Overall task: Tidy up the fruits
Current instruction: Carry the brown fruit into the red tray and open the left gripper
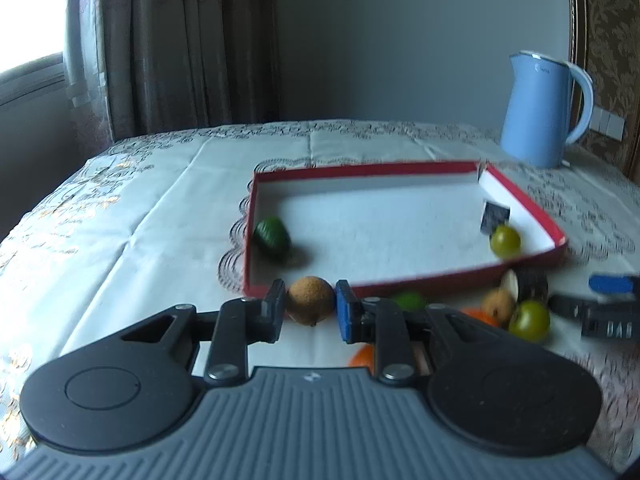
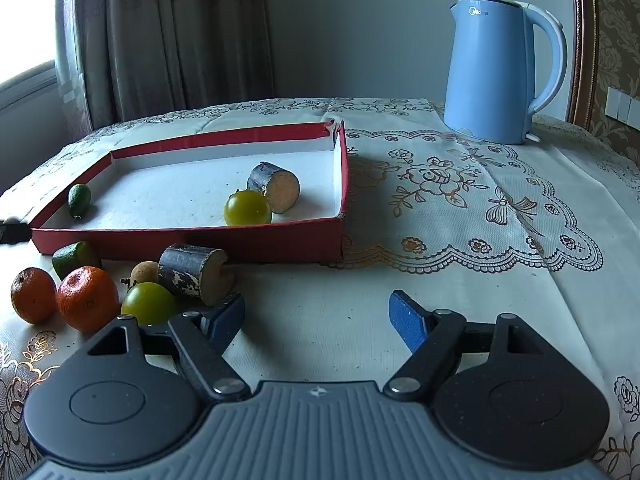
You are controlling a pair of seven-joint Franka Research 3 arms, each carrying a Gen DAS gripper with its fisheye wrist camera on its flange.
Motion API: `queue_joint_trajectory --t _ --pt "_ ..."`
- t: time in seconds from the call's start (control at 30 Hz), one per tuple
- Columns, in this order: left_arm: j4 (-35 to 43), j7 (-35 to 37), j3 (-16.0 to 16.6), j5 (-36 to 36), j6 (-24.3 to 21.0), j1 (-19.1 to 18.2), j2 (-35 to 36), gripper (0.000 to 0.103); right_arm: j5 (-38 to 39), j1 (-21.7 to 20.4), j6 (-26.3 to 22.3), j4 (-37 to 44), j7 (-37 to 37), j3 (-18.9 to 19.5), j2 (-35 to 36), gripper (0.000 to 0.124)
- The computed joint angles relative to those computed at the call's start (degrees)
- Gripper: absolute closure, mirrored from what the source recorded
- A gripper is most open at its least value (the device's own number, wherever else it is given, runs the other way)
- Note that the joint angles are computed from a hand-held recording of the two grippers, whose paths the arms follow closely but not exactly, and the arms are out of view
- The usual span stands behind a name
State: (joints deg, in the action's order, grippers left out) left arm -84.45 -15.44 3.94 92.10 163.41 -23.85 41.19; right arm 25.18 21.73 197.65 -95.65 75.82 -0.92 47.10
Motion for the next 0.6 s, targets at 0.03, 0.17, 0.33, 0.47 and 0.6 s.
queue_joint_trajectory --t 0.03,0.17,0.33,0.47,0.6 --pt "1.4 1.2 -0.4 -1.3 0.5 0.6 0.9 0.079 0.0 0.0 0.0 0.0 0.0 0.0 0.0 0.045" --pt "6.8 6.4 0.4 -6.4 -1.1 -0.1 4.5 0.079 0.1 0.0 0.0 0.0 -0.1 0.0 0.0 0.045" --pt "12.4 9.6 2.9 -11.6 -0.4 -1.0 8.5 0.079 0.1 0.0 0.0 0.0 -0.1 0.0 0.0 0.045" --pt "17.3 16.7 2.9 -18.5 -1.3 -0.6 12.1 0.079 0.0 -0.1 -0.1 0.0 -0.2 0.1 0.0 0.044" --pt "23.6 25.3 1.9 -25.9 -2.8 0.2 16.8 0.079 0.0 0.0 -0.1 0.0 -0.2 0.1 0.0 0.043"
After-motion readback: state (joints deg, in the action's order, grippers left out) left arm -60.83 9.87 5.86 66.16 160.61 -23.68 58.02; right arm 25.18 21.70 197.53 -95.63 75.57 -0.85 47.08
